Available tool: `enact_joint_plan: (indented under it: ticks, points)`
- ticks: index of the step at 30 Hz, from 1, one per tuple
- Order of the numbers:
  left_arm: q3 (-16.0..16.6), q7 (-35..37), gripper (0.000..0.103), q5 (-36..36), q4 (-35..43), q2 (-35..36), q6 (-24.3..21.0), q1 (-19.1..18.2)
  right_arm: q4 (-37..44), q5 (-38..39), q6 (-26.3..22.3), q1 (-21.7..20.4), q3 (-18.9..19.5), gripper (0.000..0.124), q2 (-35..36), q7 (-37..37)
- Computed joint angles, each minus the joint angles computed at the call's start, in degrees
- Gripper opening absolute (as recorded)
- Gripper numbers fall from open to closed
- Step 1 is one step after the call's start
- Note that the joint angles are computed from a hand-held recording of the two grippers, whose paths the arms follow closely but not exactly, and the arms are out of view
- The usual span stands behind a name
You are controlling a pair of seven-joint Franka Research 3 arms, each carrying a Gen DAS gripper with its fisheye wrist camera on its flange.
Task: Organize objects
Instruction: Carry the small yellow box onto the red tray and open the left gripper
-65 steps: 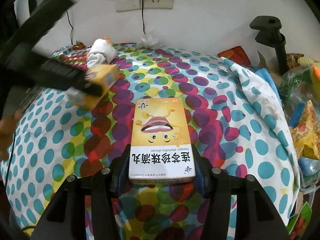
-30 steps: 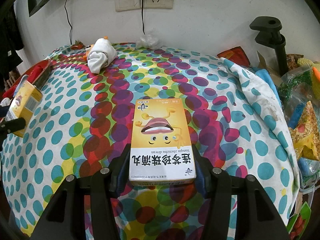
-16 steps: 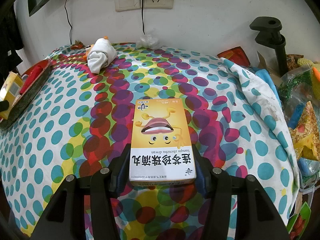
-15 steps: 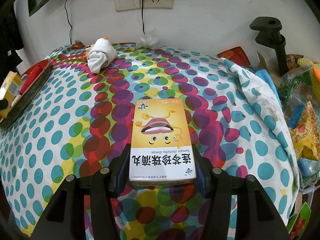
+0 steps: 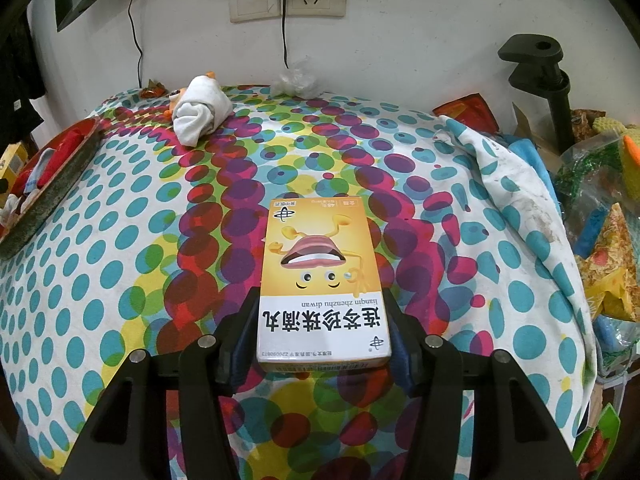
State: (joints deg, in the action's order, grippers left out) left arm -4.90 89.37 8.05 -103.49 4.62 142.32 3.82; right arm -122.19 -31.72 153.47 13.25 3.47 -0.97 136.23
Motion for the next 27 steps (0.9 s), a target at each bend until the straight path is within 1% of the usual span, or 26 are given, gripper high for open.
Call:
enact_joint_plan:
  ticks: [7, 10, 16, 20, 27]
  points:
    - [1.5, -1.1, 0.055, 0.5, 4.1, 3.9, -2.2, 2.4, 0.0, 0.2, 0.1, 0.0, 0.0, 0.054, 0.0, -0.3]
    - [1.5, -0.5, 0.055, -1.1, 6.0, 5.5, -3.0, 3.5, 0.1, 0.1, -0.1, 0.0, 0.0, 0.055, 0.0, -0.2]
    - [1.5, 0.7, 0.055, -1.0, 9.4, 8.7, -4.0, 4.8, 0.1, 0.3, 0.0, 0.0, -0.1, 0.055, 0.1, -0.3]
    - [1.2, 1.7, 0.056, -1.4, 11.1, 10.0, -4.6, 5.4, 0.1, 0.3, 0.0, 0.0, -0.1, 0.055, 0.1, -0.4]
    - [1.2, 1.6, 0.056, 0.6, 12.0, 10.8, -4.8, 4.9, 0.1, 0.3, -0.1, 0.0, 0.0, 0.055, 0.1, -0.4]
